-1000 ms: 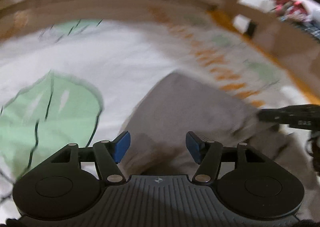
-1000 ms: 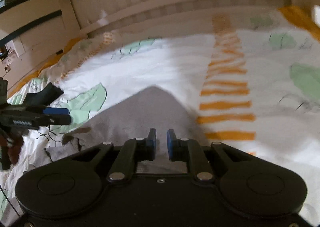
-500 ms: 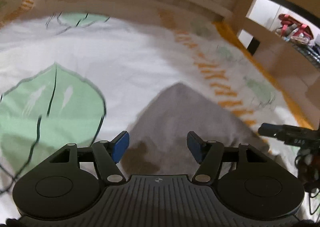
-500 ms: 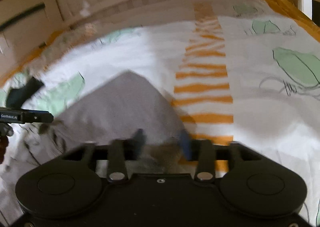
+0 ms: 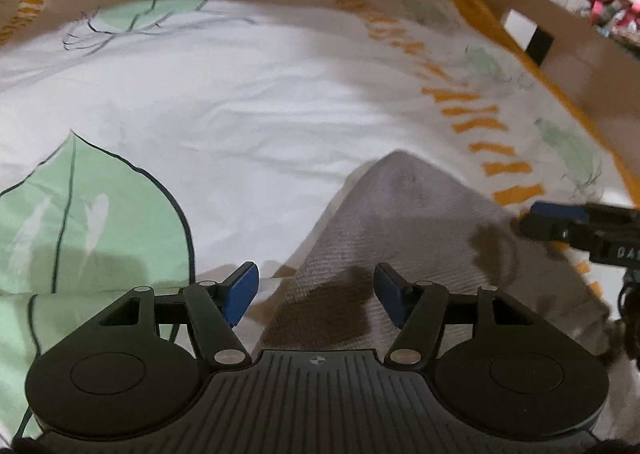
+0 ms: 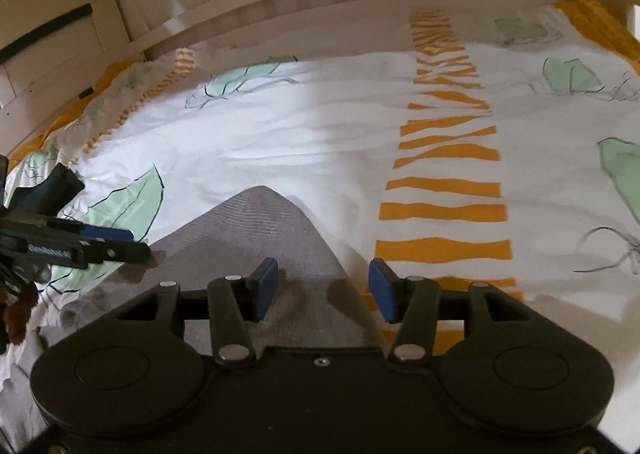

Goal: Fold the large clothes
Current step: 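Open both tools and move them to the tip of the grey hood, then close both tools on the grey hood and lift it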

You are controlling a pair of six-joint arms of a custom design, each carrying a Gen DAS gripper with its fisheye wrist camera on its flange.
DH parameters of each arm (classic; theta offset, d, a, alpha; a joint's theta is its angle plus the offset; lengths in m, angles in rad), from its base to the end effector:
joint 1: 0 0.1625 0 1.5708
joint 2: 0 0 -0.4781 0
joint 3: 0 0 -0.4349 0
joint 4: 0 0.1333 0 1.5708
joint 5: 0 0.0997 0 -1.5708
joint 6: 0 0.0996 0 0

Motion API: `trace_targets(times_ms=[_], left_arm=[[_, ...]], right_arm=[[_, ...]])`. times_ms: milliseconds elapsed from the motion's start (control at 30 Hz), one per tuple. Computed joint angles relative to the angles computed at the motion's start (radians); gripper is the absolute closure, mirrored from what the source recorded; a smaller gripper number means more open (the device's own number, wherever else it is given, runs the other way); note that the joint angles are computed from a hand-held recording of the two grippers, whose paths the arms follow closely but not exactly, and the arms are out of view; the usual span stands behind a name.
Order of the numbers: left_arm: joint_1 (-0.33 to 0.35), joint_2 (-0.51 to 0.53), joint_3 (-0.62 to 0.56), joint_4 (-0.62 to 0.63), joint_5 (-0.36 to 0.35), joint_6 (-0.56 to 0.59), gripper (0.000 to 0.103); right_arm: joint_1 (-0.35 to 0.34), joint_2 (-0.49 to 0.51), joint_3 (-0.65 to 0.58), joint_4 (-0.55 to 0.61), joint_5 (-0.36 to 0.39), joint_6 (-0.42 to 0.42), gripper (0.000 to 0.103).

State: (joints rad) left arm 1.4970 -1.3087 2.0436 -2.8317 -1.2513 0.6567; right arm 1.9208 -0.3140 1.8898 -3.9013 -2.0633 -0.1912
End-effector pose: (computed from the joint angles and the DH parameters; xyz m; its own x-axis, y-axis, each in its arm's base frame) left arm 0.1214 -0.5908 0.3009 -0.7202 0.4574 -0.5217 0.6356 0.7364 -0.2318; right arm 0.2817 -0.5203 -0.1204 -0.8742 -0.1279 0.4684 -0.4236 0.6722 -0.6071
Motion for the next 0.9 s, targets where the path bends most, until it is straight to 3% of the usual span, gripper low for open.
trace_targets(times_ms=[167, 200, 267, 300, 367, 467, 600, 733, 900], left_arm=[[0.001, 0.030, -0.024, 0.026, 0.023, 0.002, 0.041], [0.001, 0.031, -0.028, 0.034, 0.019, 0.004, 0.045], [0.007, 0.025, -0.035, 0.057, -0.012, 0.017, 0.085], [0.008, 0.020, -0.033, 0.059, -0.026, 0.016, 0.097], [0.004, 0.003, -0.004, 0.014, -0.036, 0.037, 0.097], [-0.001, -0.028, 0.049, -0.059, -0.073, 0.121, 0.097], [0.004, -0.104, 0.108, -0.105, -0.148, 0.146, 0.097], [0.012, -0.215, 0.177, -0.101, -0.234, 0.202, 0.097], [0.028, -0.383, 0.269, -0.035, -0.308, 0.300, 0.097]], right_arm=[[-0.010, 0.019, -0.041, 0.051, -0.008, 0.004, 0.045], [-0.011, 0.023, -0.047, 0.057, -0.010, 0.007, 0.045], [-0.015, 0.026, -0.053, 0.069, -0.006, 0.021, 0.047], [-0.016, 0.026, -0.054, 0.076, -0.004, 0.026, 0.061], [-0.007, 0.030, -0.058, 0.077, -0.025, 0.023, 0.092], [0.014, 0.037, -0.045, 0.007, -0.030, -0.034, 0.092], [0.043, 0.027, 0.011, -0.114, -0.009, -0.082, 0.092], [0.088, 0.019, 0.075, -0.213, 0.002, -0.149, 0.092], [0.152, 0.016, 0.159, -0.300, -0.002, -0.176, 0.092]])
